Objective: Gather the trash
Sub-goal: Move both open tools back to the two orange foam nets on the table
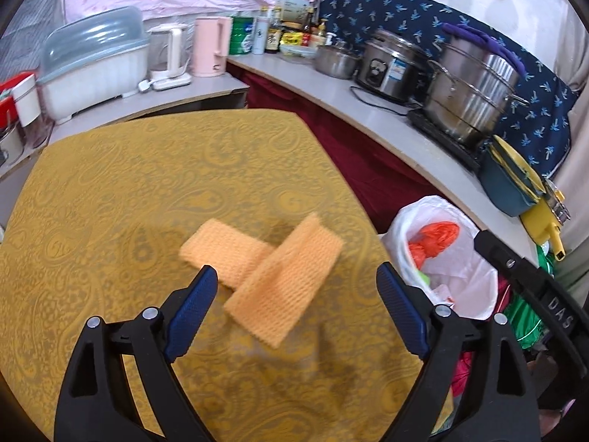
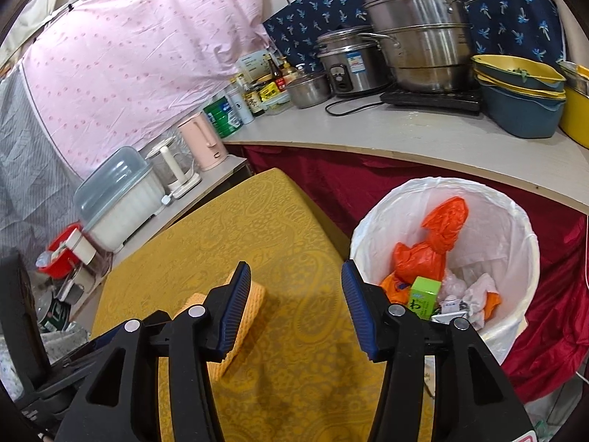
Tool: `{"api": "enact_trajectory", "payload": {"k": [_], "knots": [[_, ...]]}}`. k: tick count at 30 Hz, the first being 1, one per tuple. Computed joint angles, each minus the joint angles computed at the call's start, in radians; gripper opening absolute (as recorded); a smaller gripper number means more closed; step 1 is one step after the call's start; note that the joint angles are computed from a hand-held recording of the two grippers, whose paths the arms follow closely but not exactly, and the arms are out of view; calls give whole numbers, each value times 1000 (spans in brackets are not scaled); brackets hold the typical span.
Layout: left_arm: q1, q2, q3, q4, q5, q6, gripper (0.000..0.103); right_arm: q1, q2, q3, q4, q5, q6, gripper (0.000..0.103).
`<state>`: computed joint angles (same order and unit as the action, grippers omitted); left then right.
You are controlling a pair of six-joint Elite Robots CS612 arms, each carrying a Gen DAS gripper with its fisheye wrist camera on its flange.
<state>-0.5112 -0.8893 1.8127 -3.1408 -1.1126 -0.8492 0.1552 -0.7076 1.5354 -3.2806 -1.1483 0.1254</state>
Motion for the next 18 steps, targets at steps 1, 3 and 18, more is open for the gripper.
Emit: {"api": "enact_trajectory", "payload": {"k": [1, 3, 18], "knots": [[3, 0, 6, 2, -2, -6, 84, 3, 1, -1, 5, 0, -4, 50], [9, 2, 17, 4, -12, -18, 84, 10, 4, -4, 15, -1, -10, 50], [50, 61, -1, 30, -106, -37, 80, 33, 40, -47, 94, -19, -32, 50]]}}
